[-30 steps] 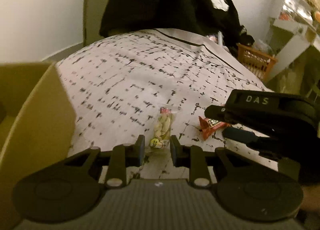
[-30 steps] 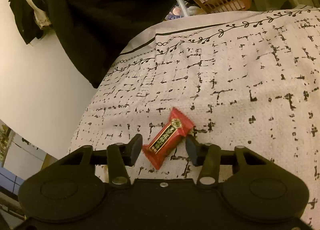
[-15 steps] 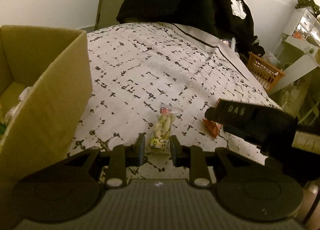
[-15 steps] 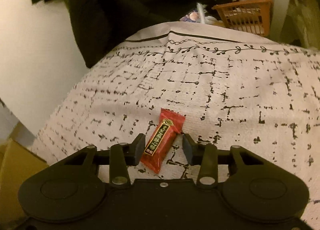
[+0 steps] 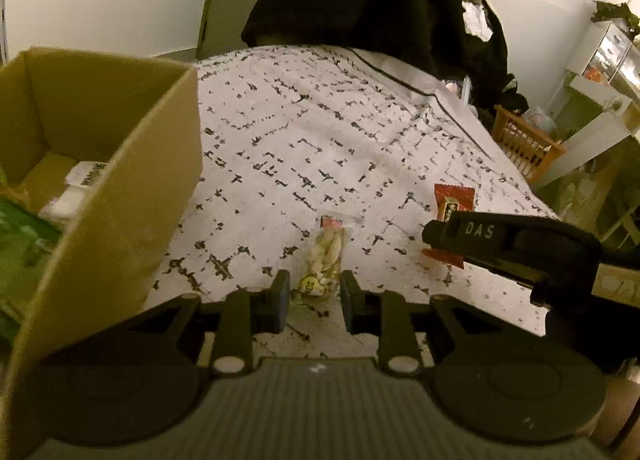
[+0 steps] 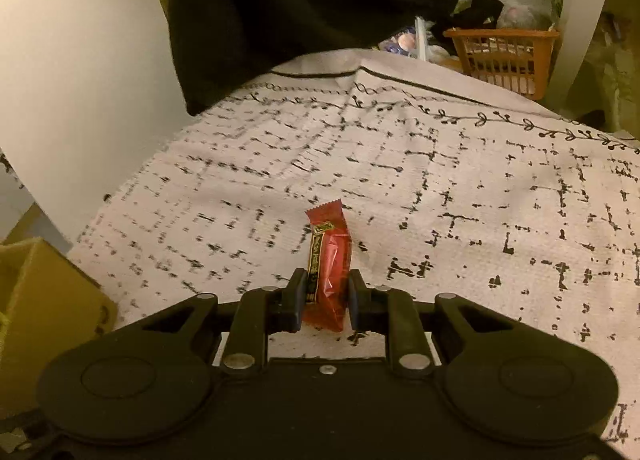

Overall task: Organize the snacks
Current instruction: 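Carry the red bar with the right tool while the left tool carries the small clear bag to the box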

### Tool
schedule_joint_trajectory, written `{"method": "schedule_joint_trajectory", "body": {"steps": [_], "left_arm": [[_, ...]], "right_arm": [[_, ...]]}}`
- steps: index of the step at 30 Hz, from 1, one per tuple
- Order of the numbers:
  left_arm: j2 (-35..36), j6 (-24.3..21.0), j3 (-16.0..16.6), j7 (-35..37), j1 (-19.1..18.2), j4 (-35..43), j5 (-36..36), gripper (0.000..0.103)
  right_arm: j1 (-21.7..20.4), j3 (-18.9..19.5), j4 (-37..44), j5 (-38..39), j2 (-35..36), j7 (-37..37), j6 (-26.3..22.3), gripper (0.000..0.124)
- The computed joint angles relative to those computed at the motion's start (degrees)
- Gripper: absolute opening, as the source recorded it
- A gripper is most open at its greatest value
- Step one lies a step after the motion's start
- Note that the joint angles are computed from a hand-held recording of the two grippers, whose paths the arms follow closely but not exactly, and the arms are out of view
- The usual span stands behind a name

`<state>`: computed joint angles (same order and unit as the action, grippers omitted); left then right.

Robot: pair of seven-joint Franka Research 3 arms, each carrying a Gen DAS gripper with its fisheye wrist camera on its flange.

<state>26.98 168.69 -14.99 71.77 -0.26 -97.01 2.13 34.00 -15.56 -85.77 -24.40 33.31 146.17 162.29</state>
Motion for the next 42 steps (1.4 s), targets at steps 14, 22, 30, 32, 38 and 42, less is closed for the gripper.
{"method": "schedule_joint_trajectory", "body": {"steps": [14,22,30,32,38,42], "left_arm": [[-9.4,4.2,-2.4,2.6,2.5,-7.8,-4.1,0.024],[-14.7,5.3,0.7,0.4,1.6,-11.6,-4.7,0.024],[-18.3,4.6,2.8,0.3,1.8,-14.1,-5.9,0.024],[-18.9,4.3,3.4,-0.1,1.9,-14.6,-6.2,0.024],[-20.7,4.4,5.2,-0.3,2.6,-16.7,-5.8,0.024],[-21.1,4.6,6.3,0.0,3.2,-17.4,-5.9,0.024]], "right_arm": [[1.7,-1.2,-8.7,-2.6,-8.8,1.2,7.8,0.021],[0.8,1.6,-10.1,0.2,-10.7,-3.1,11.7,0.021],[3.3,1.8,-9.3,4.7,-10.4,-9.0,13.3,0.021],[3.2,2.8,-9.1,6.2,-10.4,-11.1,13.7,0.021],[4.3,3.5,-8.0,10.0,-9.7,-16.0,14.0,0.021],[5.7,2.6,-7.5,11.4,-9.3,-17.5,14.3,0.021]]}}
